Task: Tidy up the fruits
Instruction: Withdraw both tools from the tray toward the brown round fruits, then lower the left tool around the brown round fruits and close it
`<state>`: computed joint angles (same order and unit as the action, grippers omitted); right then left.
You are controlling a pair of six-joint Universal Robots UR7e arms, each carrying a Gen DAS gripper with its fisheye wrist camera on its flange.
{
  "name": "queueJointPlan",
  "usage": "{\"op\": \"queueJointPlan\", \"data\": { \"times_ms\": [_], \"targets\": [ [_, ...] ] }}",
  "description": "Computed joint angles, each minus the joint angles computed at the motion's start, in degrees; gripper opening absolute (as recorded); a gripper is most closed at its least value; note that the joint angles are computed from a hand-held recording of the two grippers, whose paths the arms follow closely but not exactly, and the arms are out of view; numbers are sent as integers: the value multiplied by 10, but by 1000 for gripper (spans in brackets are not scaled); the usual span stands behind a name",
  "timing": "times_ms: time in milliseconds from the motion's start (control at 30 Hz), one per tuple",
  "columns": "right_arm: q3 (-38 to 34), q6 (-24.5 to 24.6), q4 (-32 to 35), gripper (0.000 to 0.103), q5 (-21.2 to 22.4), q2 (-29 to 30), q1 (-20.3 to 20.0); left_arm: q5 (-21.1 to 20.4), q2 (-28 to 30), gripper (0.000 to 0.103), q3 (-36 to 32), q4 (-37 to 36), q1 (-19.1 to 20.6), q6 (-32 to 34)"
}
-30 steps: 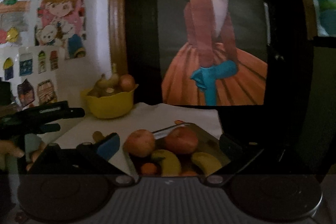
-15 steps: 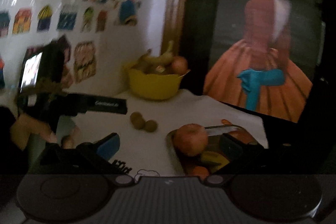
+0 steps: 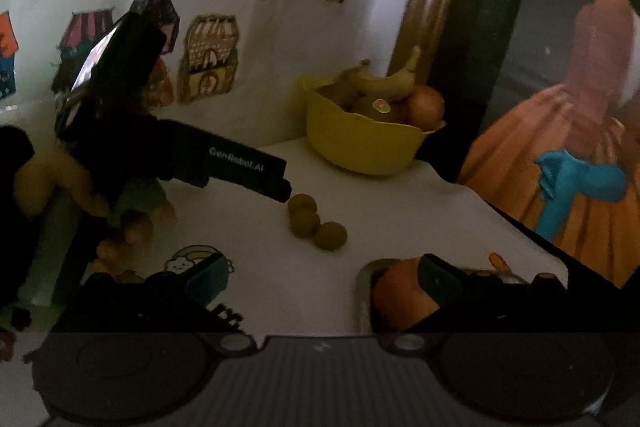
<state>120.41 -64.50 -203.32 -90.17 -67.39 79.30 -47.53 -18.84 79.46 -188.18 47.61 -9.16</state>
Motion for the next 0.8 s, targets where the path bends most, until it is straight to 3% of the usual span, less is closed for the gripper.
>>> {"op": "queueJointPlan", "data": {
  "times_ms": [133,267,500,667,800],
  "targets": [
    [-32,-25,45,103,16,13,-2,-5,10,102,-27,13,7,22],
    [-65,-34,62,103,15,35,0,-51,14,102,-41,-6,16,50],
    [-116,-53,119,103,-31,57,9,-120,12,102,-47,0,28,85],
    [-148,-72,166,103,-74,69,21,-122,10,102,-45,18,30,90],
    [-172,-51,204,97,-89,74,25,-126,11,102,-47,34,32,94]
  ]
}}
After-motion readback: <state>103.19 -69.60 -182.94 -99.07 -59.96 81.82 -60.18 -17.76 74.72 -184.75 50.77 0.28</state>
